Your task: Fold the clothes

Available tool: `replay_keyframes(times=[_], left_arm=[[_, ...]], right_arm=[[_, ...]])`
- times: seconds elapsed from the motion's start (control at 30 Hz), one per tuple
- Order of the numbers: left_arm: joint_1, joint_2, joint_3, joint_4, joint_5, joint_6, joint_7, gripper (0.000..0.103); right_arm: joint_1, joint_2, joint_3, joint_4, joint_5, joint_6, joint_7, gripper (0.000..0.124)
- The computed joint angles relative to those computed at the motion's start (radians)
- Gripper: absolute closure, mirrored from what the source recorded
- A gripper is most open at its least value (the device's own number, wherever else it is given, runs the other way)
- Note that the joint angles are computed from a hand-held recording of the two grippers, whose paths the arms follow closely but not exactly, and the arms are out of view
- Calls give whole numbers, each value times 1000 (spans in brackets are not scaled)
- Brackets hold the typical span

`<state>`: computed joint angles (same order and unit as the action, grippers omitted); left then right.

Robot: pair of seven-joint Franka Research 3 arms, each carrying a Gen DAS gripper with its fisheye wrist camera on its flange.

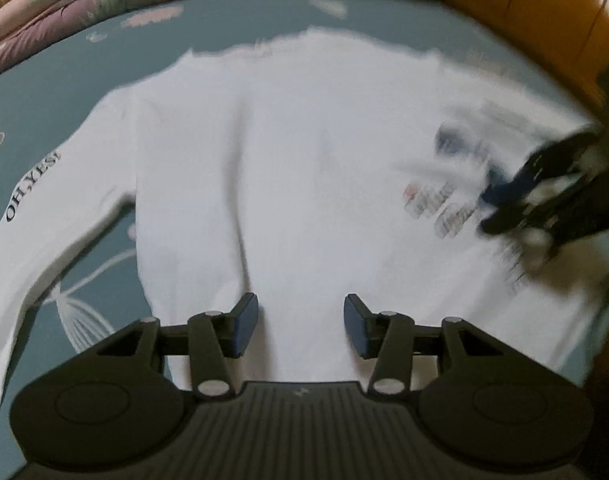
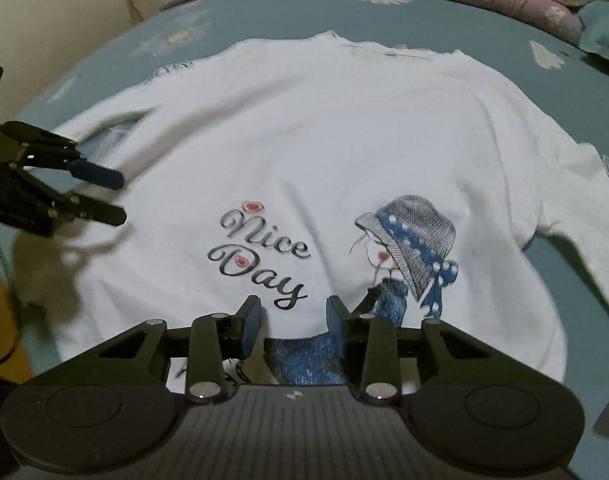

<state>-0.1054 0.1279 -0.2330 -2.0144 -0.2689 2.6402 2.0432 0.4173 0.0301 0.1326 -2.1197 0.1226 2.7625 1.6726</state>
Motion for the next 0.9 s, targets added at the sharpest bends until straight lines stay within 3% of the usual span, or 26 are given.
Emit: replay_keyframes(times=[0.03,0.2,0.33,0.4,0.5,0.57,0.63,0.67,0.73,0.9], left_arm=[[25,-19,-24,-34,-19,30,25,53],[3,-141,33,-172,-21,51,16,50],[-30,-251,70,-295,9,163,-18,51],[-90,-303,102,-358,-55,256,55,49],[-239,-369,182,-441,-169,326,243,40],[-330,-405,227,-495,-197,355,345,38],[-378,-423,238,-550,-163,410,395,36],[-366,-427,217,-575,-116,438,385,36],[-264,-421,108,-611,15,498,315,36],[-161,-410,-1,-650,152,600,266,31]], right_arm=[[2,-22,0,-24,-19,5,22,79],[-23,-173,37,-173,-175,-15,218,72],[-80,-258,115,-261,-326,15,394,71],[-112,-271,167,-290,-427,86,469,71],[-131,-262,229,-304,-539,179,513,70],[-148,-249,275,-298,-620,198,541,68],[-171,-234,319,-282,-734,193,585,67],[-172,-228,330,-275,-785,186,604,65],[-180,-218,358,-256,-899,154,669,64],[-119,-171,332,-220,-967,110,688,57]])
